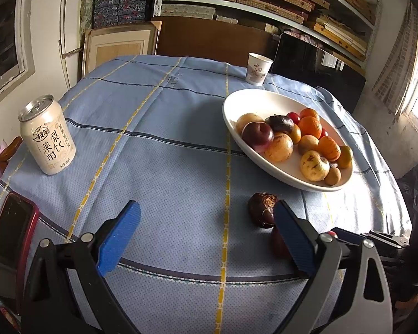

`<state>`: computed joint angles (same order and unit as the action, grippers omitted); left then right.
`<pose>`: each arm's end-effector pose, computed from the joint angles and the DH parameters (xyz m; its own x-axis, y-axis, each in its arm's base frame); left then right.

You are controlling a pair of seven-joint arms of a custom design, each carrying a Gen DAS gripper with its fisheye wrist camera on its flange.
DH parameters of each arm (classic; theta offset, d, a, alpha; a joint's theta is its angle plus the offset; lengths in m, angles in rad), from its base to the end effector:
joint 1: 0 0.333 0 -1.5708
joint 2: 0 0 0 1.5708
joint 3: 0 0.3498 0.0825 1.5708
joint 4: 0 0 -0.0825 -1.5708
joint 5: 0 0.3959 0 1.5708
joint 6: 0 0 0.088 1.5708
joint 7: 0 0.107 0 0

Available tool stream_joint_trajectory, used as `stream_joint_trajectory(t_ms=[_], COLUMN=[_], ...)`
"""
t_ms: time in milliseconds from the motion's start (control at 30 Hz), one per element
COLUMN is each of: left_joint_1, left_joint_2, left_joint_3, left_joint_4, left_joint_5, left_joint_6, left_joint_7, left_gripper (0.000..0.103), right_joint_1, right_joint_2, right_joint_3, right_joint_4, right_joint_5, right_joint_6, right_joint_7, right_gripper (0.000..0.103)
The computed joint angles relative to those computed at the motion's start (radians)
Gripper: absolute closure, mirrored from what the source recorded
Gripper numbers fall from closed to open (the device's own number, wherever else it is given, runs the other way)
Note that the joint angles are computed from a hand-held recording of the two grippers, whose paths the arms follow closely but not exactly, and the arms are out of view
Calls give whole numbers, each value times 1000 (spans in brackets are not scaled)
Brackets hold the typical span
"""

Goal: Organize fruits
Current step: 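Move both open tools back to the fruit pile, then grasp a red tomato with the right tool while the left tool grasps a dark red plum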

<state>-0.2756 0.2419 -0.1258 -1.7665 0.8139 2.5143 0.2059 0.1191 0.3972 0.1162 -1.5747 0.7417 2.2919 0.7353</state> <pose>0.6310 -0.2661 0.5078 0.3581 -0.9235 0.1376 -0.6432 -0.3508 -0.6806 0.7068 0.1715 0.4788 0.6474 -0.6832 -0.3379 -0.7157 -0.3926 -0.5776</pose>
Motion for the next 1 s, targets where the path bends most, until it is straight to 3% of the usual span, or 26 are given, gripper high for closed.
stream_joint_trajectory(t_ms=[267,467,533,700,833,1000], left_joint_1=[3,39,55,45,49,28], left_joint_2=[7,28,44,91,119,145], left_joint_3=[-5,-43,-65,-69,-79,-67], left_joint_4=[4,-5,-3,43,67,102], left_joint_5=[-30,-183,-276,-397,-487,-514], left_joint_6=[4,130,172,163,165,152], left_joint_7=[27,218,311,415,471,493], left_gripper=[9,9,18,34,39,46], right_joint_1=[-5,-11,-11,-9,-10,-12], right_joint_2=[-2,5,4,-5,-11,-10], right_joint_3=[-2,-4,-3,2,4,3], right_joint_4=[2,11,11,-4,-13,-9], right_joint_5=[16,22,19,18,25,31], right_joint_6=[13,32,41,69,78,76], right_joint_7=[18,41,41,20,11,15], right_gripper=[78,78,78,78,78,78])
